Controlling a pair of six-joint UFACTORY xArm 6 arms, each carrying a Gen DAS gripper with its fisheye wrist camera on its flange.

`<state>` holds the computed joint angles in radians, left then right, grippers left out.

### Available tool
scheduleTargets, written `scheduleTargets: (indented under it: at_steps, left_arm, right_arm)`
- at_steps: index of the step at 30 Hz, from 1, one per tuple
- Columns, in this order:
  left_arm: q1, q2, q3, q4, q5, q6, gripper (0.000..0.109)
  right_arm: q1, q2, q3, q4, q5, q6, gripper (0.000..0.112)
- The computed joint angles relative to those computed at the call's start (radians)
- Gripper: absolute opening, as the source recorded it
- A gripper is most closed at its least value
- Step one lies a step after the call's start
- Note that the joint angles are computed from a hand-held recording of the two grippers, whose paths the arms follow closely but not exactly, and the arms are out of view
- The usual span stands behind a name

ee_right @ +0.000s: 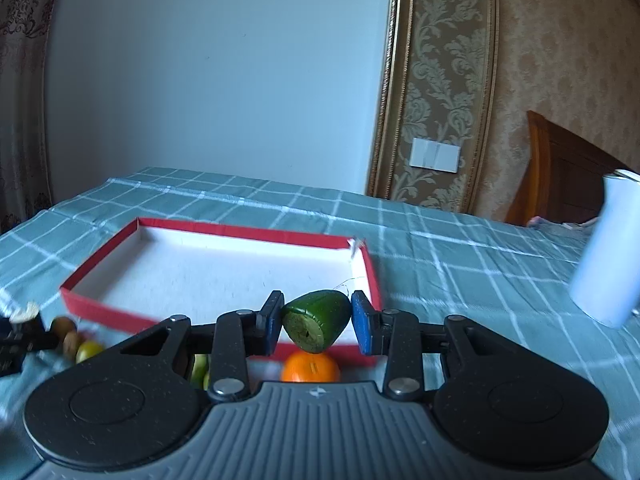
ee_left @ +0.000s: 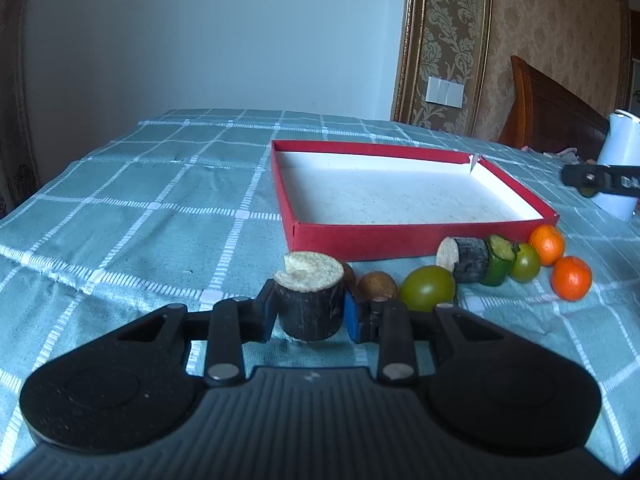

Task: Organize fruits
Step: 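Carry the lime into the red box and open the right gripper while the left gripper grasps the wooden stump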

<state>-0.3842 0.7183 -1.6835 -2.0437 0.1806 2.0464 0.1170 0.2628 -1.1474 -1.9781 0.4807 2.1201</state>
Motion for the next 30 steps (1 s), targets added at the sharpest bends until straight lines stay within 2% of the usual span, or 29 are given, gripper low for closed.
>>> scheduleTargets:
  at_steps: [2, 4, 7, 11, 16, 22, 30]
  left_arm:
    - [-0.002, 0.007, -0.001, 0.044, -0.001, -0.039, 0.03]
    - [-0.003, 0.003, 0.002, 0.016, 0.0, -0.003, 0.03]
    - [-0.002, 0.004, 0.004, 0.032, 0.003, -0.021, 0.03]
    - [0.002, 0.007, 0.004, 0.07, 0.018, -0.06, 0.03]
    - [0.005, -0.001, 0.014, 0.046, 0.034, -0.027, 0.03]
    - [0.003, -0.001, 0.017, 0.067, 0.036, -0.047, 0.03]
    - [0.0, 0.006, 0.006, 0.074, 0.022, -0.063, 0.03]
  right_arm:
    - [-0.024, 0.072, -0.092, 0.047, -0.036, -0.067, 0.035]
    - [-0.046, 0.146, -0.179, 0.117, -0.068, -0.149, 0.035]
    - [-0.084, 0.254, -0.304, 0.255, -0.131, -0.297, 0.035]
    - [-0.108, 0.362, -0.419, 0.453, -0.164, -0.512, 0.035]
    - [-0.134, 0.436, -0.487, 0.727, -0.219, -0.781, 0.035]
    - [-0.119, 0.467, -0.518, 0.956, -0.177, -1.026, 0.038]
    - [-0.119, 0.451, -0.498, 0.939, -0.171, -1.007, 0.044]
